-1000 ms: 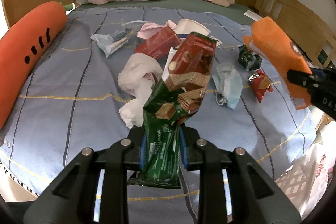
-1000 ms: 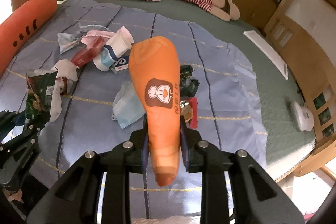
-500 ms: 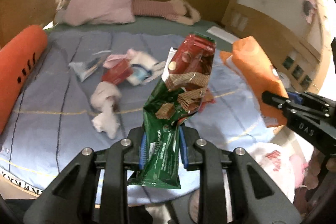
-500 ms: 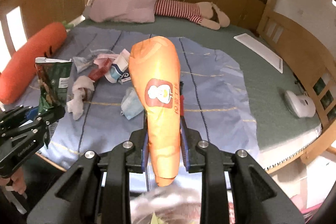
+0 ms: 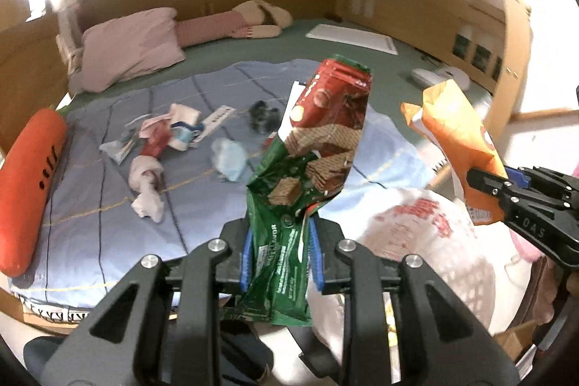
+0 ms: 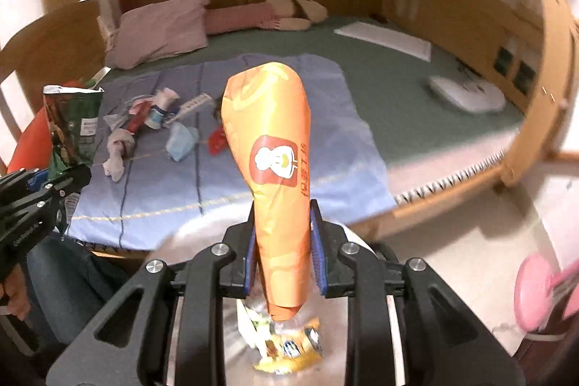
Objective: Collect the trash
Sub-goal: 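Lower the orange bag into the white bin and open the right gripper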
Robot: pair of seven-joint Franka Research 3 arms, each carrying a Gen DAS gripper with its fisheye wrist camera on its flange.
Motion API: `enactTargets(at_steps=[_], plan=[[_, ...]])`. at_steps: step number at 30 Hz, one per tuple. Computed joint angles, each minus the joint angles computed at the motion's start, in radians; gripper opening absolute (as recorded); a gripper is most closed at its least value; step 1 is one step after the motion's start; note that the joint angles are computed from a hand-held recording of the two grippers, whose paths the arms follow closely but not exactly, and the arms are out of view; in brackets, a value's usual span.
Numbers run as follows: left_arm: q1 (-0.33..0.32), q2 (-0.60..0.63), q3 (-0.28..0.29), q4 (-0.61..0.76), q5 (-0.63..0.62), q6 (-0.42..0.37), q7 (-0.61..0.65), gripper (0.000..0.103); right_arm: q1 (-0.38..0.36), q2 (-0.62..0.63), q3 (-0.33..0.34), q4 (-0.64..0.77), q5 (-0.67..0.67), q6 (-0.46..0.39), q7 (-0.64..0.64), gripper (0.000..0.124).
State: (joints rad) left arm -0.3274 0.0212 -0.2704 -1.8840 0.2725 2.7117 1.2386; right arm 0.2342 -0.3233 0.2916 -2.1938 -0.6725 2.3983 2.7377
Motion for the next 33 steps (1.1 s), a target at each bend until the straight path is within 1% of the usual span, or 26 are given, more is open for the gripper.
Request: enactTargets(at_steps=[4,6,9,15,19,21,22,23,24,26,27,29,30,31,32,33], plan=[[-0.021,0.001,-0.018,-0.002,-0.01,-0.013,0.03,0.026,0.004,-0.064,-0.01,-0.088,0.053,0.018,0.0,0.026],[-0.031,0.004,-0.024,-0.002,-0.021,-0.023,0.048,0.026,-0.003,-0.081,-0.004,-0.111,0.071,0.017,-0.006,0.026],[-0.046,0.008,-0.03,-0.002,-0.01,-0.035,0.045,0.026,-0.017,-0.105,0.001,-0.142,0.091,0.042,-0.007,0.026],[-0.061,0.016,-0.034,0.0,-0.005,-0.047,0.049,0.026,-0.019,-0.104,0.005,-0.172,0.162,0.079,-0.07,0.026],[-0.062,0.022,-0.032,0.002,-0.017,-0.053,0.058,0.026,-0.007,-0.096,-0.013,-0.186,0.233,0.114,-0.121,0.027],[-0.063,0.021,-0.032,0.002,-0.02,-0.054,0.058,0.026,0.026,-0.097,-0.051,-0.205,0.309,0.175,-0.206,0.039],[-0.064,0.021,-0.033,0.002,-0.018,-0.053,0.058,0.026,0.016,-0.102,-0.044,-0.208,0.316,0.186,-0.215,0.057],[-0.064,0.022,-0.033,0.002,-0.019,-0.053,0.058,0.026,-0.027,-0.124,-0.005,-0.21,0.274,0.178,-0.171,0.071],[-0.064,0.023,-0.033,0.003,-0.025,-0.053,0.062,0.026,-0.063,-0.145,0.026,-0.213,0.24,0.172,-0.129,0.072],[-0.062,0.025,-0.034,0.001,-0.049,-0.053,0.085,0.026,-0.118,-0.2,0.057,-0.229,0.199,0.165,-0.056,0.072],[-0.061,0.026,-0.036,0.0,-0.071,-0.052,0.104,0.026,-0.138,-0.221,0.068,-0.237,0.188,0.165,-0.026,0.072],[-0.051,0.037,-0.053,0.009,-0.258,-0.066,0.265,0.027,-0.178,-0.273,0.084,-0.262,0.173,0.171,0.035,0.072],[-0.043,0.048,-0.065,0.024,-0.386,-0.098,0.38,0.027,-0.192,-0.296,0.086,-0.276,0.175,0.179,0.055,0.072],[-0.039,0.056,-0.072,0.036,-0.457,-0.125,0.447,0.03,-0.202,-0.312,0.083,-0.288,0.183,0.188,0.069,0.072],[-0.031,0.068,-0.082,0.053,-0.559,-0.171,0.543,0.042,-0.207,-0.32,0.08,-0.296,0.193,0.197,0.072,0.072],[-0.025,0.075,-0.087,0.063,-0.63,-0.205,0.603,0.052,-0.214,-0.326,0.079,-0.303,0.205,0.205,0.076,0.072]])
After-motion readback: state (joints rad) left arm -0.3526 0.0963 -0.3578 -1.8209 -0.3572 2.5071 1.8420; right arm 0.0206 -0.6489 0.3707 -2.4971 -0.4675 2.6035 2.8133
